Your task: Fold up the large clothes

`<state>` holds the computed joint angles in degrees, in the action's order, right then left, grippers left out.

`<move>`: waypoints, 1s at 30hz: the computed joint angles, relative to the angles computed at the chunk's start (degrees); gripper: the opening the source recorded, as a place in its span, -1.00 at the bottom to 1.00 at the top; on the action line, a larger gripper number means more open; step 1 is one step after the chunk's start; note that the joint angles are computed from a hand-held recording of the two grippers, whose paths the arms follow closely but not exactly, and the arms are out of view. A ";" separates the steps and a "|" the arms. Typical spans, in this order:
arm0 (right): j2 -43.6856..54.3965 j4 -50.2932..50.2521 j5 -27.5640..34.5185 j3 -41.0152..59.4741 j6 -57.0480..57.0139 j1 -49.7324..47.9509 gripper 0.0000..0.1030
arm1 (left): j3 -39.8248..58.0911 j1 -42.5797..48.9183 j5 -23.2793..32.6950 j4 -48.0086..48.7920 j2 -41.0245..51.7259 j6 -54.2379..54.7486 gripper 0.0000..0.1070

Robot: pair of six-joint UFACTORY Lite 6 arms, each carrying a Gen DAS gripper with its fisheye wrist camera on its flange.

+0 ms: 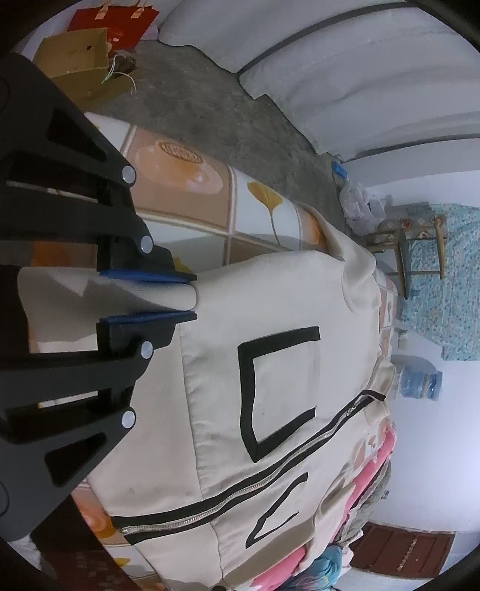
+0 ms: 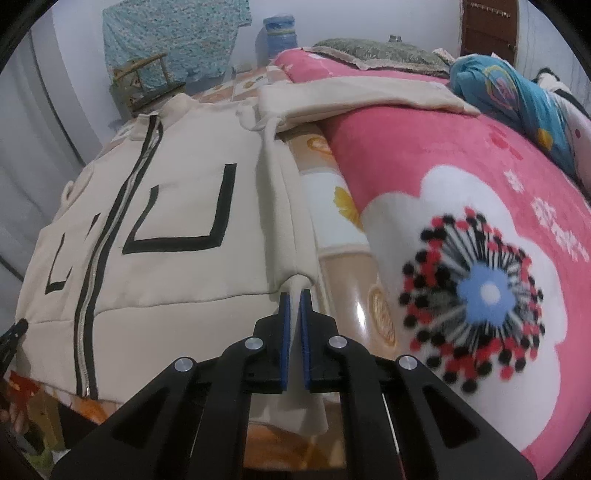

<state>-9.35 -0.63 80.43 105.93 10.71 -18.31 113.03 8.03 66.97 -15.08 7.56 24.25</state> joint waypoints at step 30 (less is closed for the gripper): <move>10.19 -9.37 7.28 18.36 12.95 27.10 0.48 | 24.31 -3.19 14.14 4.38 13.07 -9.36 0.70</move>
